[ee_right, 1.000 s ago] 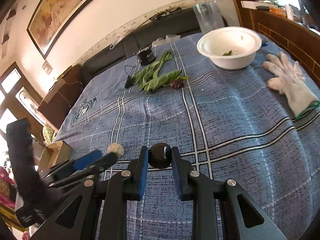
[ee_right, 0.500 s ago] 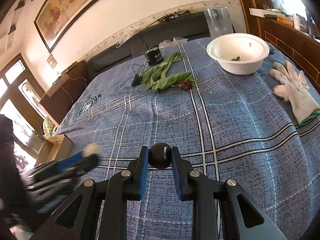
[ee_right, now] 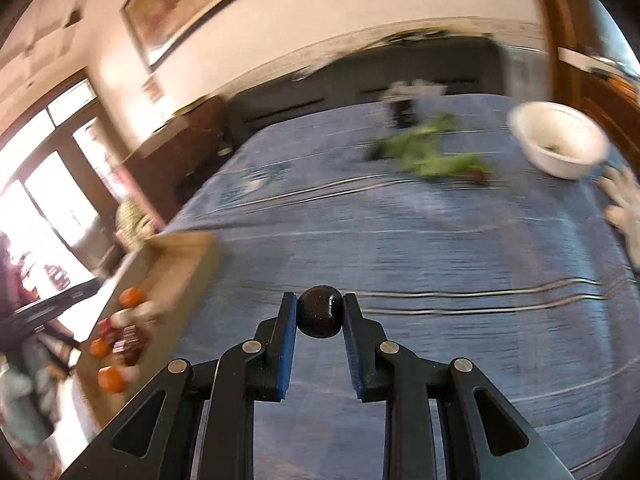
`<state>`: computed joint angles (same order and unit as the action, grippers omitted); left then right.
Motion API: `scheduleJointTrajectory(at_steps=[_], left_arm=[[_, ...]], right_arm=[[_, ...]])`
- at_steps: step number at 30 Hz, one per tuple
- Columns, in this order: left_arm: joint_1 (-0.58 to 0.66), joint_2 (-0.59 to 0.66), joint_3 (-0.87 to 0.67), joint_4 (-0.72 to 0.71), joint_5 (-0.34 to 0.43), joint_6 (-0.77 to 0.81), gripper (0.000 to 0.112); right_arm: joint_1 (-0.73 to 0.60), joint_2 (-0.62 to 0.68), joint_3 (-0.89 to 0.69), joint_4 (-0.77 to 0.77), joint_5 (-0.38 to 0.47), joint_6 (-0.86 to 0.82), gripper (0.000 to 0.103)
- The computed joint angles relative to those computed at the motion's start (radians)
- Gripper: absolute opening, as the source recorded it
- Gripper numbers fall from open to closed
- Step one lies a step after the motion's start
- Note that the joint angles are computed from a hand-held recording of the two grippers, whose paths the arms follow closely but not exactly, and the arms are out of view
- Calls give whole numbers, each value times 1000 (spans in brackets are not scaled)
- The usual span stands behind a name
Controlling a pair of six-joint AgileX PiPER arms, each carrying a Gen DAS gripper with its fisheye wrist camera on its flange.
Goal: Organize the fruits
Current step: 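Carry cake and dark fruit into the cardboard box and open both tools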
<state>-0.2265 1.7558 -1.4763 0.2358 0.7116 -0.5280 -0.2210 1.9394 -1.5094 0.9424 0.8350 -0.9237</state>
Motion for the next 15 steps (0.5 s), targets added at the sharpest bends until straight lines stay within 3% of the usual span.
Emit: scheduleJointTrajectory(at_steps=[6, 10, 15], left_arm=[[100, 141, -139, -138, 35, 116, 27], [131, 264, -289, -176, 119, 158, 27], [162, 382, -428, -224, 205, 195, 27]], right_arm=[[248, 67, -162, -156, 26, 202, 25], [381, 171, -314, -311, 21, 344, 26], [471, 344, -566, -466, 80, 503, 26]])
